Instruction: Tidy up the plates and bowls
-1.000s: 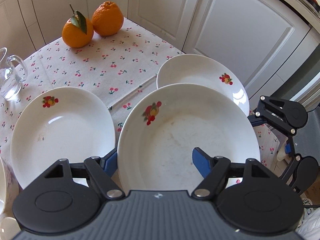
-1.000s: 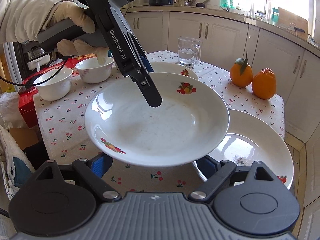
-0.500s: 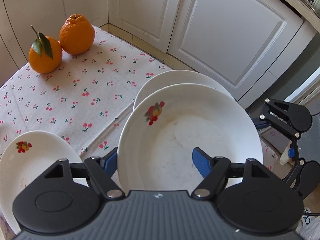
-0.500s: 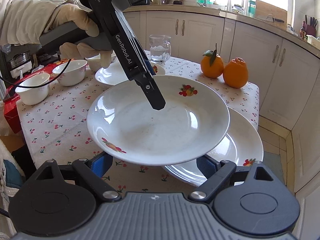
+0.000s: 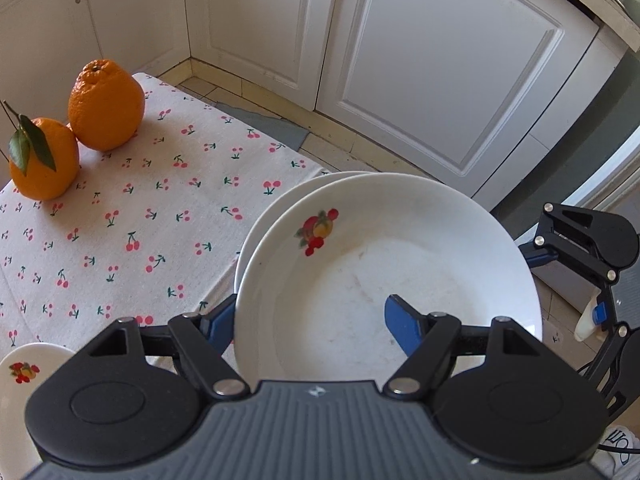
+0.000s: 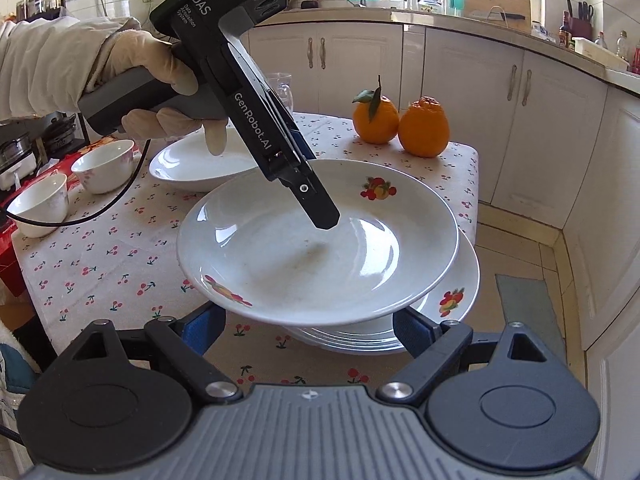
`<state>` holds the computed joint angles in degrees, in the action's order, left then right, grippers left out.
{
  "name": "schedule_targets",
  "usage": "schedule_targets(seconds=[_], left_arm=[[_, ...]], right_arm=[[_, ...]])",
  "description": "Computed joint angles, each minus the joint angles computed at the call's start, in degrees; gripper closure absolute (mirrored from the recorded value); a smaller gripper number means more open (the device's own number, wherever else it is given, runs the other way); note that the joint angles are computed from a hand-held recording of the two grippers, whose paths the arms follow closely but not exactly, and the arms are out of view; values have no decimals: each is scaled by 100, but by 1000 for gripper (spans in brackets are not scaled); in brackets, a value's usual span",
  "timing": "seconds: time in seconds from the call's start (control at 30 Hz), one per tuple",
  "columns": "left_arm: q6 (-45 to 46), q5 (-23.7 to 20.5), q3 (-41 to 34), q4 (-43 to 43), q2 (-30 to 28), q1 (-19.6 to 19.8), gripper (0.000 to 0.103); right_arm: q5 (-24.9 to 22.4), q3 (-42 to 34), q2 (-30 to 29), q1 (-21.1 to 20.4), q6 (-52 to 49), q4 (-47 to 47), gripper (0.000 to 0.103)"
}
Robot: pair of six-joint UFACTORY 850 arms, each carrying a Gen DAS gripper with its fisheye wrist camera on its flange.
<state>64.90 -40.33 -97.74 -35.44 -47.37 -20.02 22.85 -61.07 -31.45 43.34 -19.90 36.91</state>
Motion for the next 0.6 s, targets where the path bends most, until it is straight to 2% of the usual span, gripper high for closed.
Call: schedule_targets(seconds=[0.23, 0.43, 0.6], left_arm=[[-14, -105, -322, 58, -243, -90, 27], [-7, -147, -480, 129, -374, -153, 27], [-91, -223, -622, 183, -492, -198, 27]], right_arm=[[-85, -37, -6, -16, -256, 464, 10], [-214, -179, -33, 41, -1256, 1547, 10], [-303, -222, -17, 50, -1679, 2123, 10]])
